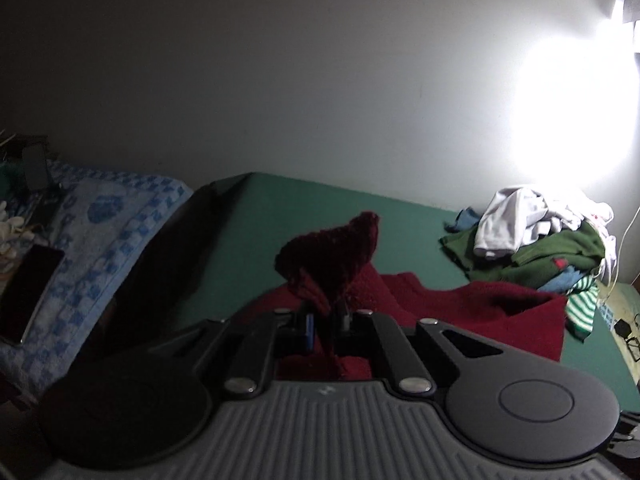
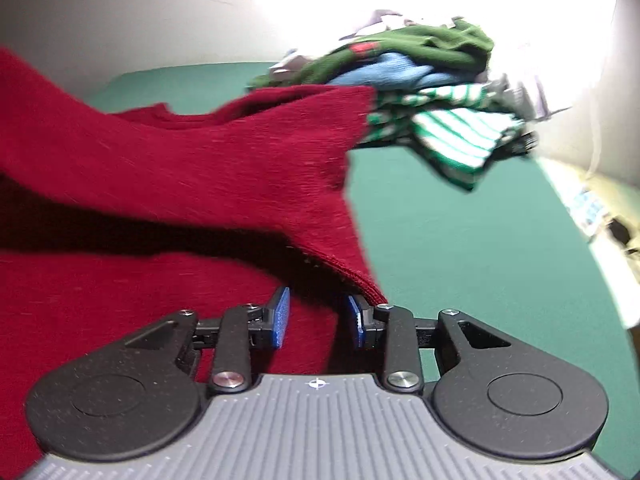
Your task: Fold clothes
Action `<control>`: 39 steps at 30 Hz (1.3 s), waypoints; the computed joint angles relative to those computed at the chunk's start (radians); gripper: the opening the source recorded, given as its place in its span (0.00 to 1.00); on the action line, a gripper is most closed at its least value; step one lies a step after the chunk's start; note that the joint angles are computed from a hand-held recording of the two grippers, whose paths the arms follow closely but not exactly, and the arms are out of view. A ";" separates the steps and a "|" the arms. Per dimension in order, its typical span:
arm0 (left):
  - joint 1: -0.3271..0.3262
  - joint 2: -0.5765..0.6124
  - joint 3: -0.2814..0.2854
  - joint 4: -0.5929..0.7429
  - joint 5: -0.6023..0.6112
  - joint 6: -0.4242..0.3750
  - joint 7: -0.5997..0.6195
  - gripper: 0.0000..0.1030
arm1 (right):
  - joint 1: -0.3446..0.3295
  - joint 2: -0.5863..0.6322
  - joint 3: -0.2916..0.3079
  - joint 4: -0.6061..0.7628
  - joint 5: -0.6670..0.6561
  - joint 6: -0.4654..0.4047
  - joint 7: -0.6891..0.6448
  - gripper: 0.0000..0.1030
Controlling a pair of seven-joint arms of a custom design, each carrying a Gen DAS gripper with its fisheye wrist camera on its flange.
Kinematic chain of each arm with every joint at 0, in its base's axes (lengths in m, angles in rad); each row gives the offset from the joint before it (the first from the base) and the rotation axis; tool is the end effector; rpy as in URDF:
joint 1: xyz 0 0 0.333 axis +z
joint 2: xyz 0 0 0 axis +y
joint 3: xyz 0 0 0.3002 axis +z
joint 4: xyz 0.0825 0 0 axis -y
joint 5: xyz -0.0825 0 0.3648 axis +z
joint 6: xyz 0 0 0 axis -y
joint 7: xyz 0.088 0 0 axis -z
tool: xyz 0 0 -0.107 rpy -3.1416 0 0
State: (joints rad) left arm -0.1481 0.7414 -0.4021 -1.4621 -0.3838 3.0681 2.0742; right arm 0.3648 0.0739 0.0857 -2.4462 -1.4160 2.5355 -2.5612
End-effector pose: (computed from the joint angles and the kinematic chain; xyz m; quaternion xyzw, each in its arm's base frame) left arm 0.6834 -0.2881 0.3635 -0.4714 0.7547 -0.4322 0.1462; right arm 0.4143 0.2132 0.2667 -0.4810 0.7938 -0.3201 0.1901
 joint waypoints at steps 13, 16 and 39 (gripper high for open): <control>-0.043 0.063 0.058 0.145 0.049 -0.031 -0.062 0.04 | 0.105 -0.127 0.093 -0.094 0.215 -0.204 -0.173 0.40; -0.064 0.082 0.078 0.176 0.068 -0.046 -0.065 0.04 | 0.111 -0.185 0.104 -0.169 0.299 -0.131 -0.070 0.41; -0.129 0.221 0.142 0.467 0.148 -0.196 -0.144 0.04 | 0.230 -0.216 0.225 -0.263 0.464 -0.131 0.372 0.05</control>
